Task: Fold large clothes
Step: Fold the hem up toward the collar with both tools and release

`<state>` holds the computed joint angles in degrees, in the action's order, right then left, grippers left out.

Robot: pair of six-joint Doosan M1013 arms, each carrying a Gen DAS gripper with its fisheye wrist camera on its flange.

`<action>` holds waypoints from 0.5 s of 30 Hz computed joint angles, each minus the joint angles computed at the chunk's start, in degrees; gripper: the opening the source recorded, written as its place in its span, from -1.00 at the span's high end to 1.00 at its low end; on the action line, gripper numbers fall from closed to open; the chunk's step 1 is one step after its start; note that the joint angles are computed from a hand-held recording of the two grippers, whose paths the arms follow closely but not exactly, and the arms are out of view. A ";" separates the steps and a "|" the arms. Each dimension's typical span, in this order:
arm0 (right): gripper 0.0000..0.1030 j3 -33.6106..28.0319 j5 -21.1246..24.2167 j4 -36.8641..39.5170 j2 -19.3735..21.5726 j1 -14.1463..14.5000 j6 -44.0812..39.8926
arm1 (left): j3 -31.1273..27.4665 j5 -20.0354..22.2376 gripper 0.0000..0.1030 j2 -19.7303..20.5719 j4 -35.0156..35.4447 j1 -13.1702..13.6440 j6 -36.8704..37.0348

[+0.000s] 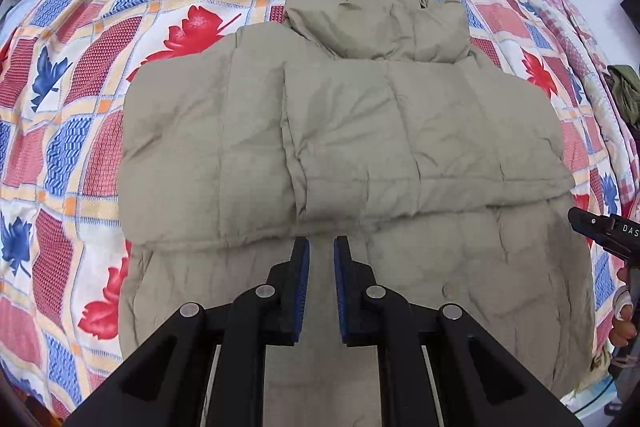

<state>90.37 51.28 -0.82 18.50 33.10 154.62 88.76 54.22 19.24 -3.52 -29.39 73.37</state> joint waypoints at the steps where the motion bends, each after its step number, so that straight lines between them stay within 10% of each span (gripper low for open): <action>1: 0.27 0.30 -0.20 0.46 -0.21 0.31 0.28 | 0.38 0.29 0.72 -0.34 -0.64 0.04 0.43; 7: 0.21 1.60 -0.35 2.61 -1.54 2.18 1.35 | 2.43 1.84 0.70 -2.38 -0.05 -0.54 0.59; 8: 0.20 1.83 -0.39 3.13 -1.82 2.52 1.50 | 2.74 2.18 0.15 -2.73 0.29 -0.66 0.23; 9: 0.19 1.99 -0.36 3.58 -2.00 2.79 1.57 | 3.12 2.38 -0.86 -3.16 0.73 -0.76 -0.43; 15: 0.17 2.36 0.59 5.96 -3.02 4.64 2.67 | 5.46 2.52 -0.99 -6.67 3.97 -2.01 -3.48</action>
